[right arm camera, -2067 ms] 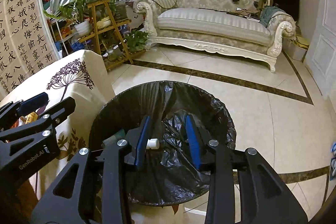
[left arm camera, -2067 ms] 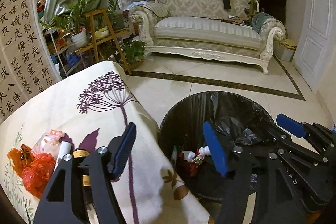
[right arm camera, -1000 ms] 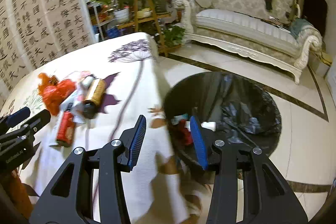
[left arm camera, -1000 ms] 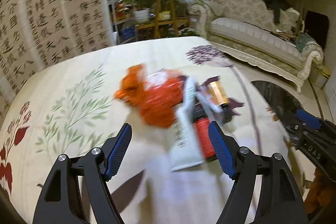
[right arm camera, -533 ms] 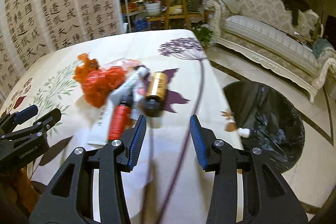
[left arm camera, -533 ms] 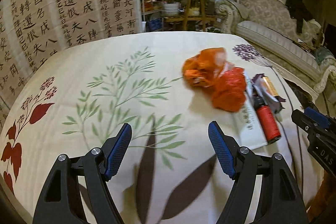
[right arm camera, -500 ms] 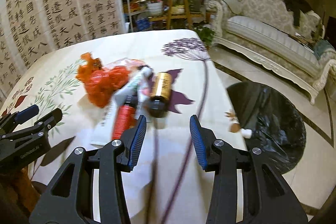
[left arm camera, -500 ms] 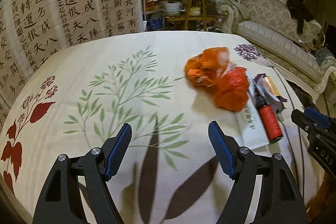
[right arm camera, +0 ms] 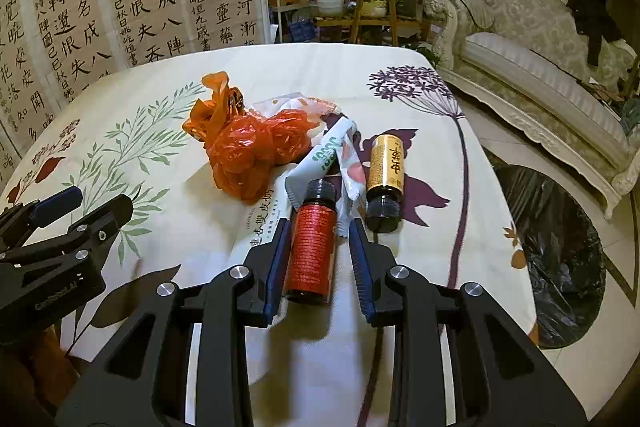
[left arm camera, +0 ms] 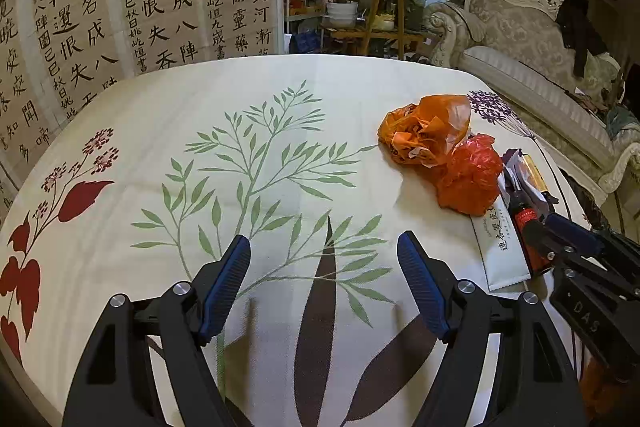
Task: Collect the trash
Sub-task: 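Grasp the red bottle with the right gripper, then grasp the white tube with the left gripper while the right gripper holds the red bottle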
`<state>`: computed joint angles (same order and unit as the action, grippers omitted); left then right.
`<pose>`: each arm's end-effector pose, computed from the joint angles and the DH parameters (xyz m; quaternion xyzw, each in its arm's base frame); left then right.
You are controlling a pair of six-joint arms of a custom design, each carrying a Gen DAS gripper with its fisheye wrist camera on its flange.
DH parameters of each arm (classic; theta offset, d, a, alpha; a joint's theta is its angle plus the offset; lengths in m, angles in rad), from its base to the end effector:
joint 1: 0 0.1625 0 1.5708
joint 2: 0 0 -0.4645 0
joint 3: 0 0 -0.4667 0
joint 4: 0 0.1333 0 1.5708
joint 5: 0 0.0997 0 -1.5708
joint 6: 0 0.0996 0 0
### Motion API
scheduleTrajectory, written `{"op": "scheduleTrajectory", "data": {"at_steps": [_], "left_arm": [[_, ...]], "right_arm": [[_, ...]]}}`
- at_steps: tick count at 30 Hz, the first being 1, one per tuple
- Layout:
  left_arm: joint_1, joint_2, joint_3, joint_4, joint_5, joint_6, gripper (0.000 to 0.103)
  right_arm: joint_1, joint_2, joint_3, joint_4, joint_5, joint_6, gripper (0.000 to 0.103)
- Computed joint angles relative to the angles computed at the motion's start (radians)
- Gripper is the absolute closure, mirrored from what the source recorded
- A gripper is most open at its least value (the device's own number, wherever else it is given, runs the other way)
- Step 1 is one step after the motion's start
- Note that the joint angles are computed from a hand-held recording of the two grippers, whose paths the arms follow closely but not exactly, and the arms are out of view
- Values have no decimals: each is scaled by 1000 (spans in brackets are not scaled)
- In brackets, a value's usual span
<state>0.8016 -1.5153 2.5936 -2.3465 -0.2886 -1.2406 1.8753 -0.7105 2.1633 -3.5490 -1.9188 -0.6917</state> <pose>-0.0674 -0.3985 0.1583 -0.0974 0.7914 -0.4343 0.4190 0.2567 -0.4856 -0.0290 0.4149 -0.8570 0.2188 0.2133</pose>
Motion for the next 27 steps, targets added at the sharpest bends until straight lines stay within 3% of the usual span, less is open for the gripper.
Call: {"op": "scheduleTrajectory", "data": {"at_steps": [16,27], "left_arm": [[1,39,-16,-39,-3,36,29],[-15,133,-40,-202,-34,153,29]], "right_arm": [[4,-3,3,5,-6,-12,79],[-13,-70,61,-53,33,-24,79]]}}
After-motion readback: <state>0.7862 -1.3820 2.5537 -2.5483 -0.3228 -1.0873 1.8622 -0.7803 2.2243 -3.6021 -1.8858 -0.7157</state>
